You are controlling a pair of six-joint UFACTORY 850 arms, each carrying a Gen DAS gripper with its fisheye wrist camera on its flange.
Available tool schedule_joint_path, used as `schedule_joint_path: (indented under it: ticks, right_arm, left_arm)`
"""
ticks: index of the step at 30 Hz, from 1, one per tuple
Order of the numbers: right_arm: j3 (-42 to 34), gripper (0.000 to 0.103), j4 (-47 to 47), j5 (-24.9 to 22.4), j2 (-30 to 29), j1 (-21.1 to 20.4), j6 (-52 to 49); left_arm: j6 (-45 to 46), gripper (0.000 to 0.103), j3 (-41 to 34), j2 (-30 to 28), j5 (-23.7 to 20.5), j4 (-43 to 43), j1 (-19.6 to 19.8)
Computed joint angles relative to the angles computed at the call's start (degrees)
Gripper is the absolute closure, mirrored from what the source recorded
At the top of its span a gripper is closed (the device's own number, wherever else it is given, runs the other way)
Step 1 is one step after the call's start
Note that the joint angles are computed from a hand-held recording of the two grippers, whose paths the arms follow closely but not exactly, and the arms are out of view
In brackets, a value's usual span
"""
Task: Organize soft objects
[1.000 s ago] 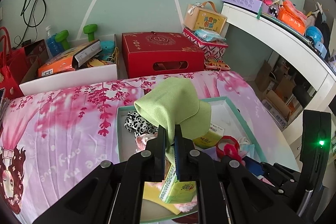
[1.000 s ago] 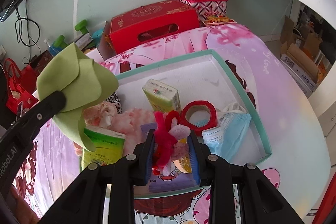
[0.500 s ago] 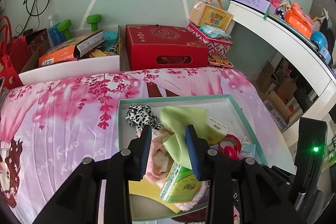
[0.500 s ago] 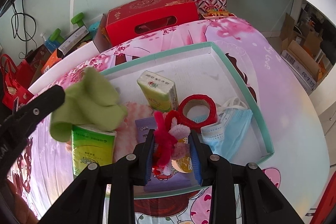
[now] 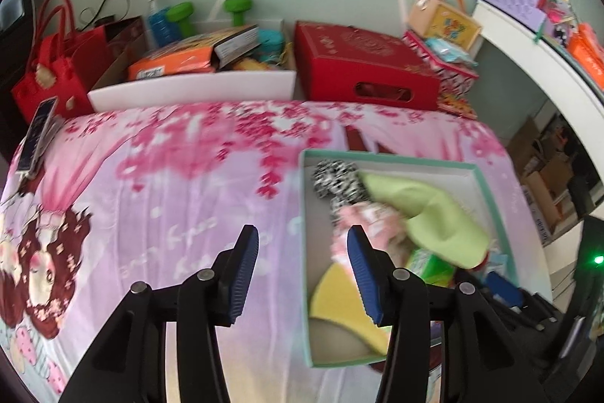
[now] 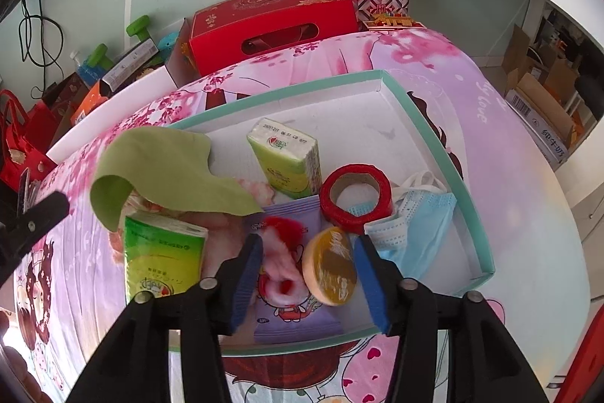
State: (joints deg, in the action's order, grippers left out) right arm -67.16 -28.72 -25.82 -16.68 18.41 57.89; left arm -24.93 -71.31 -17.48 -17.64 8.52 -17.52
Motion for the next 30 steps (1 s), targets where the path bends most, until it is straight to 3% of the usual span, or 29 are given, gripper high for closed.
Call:
schedule_joint_path:
  ticks: [2,10,12,16,19,30]
  right_arm:
    - [0.0,0.043,-0.2,-0.2,0.0,0.0,0.3]
    - [0.9,0.028,-3.0,-0.8,1.0,0.8,3.3]
    - [1.2,0.022,-4.3,-0.7,1.4,1.2,4.7]
    - [1.5,0.013,-6.8,-1.1,2.0,2.0,6.9]
    - [2.2,0.000,-8.8,-0.6,2.7,2.5,8.9]
    - [3.4,0.000,-13.2,-0.3,4.1,5.6,11.9]
  left_arm:
    - [-0.8,0.031,0.6,0.3,-0.8,0.7,0.5]
    - [-7.8,0.022,3.8,2.7,-0.7,8.0,1.9]
    - [-10.0,0.011,4.8,3.3,-0.5,9.7,2.4]
    - [-17.8,0.008,6.9,4.3,-0.8,17.1,2.5]
    - [-19.6,0.003,8.1,4.9,-0.9,18.3,2.9]
    - [-20.9,0.003,12.1,7.4,-0.8,19.5,3.7]
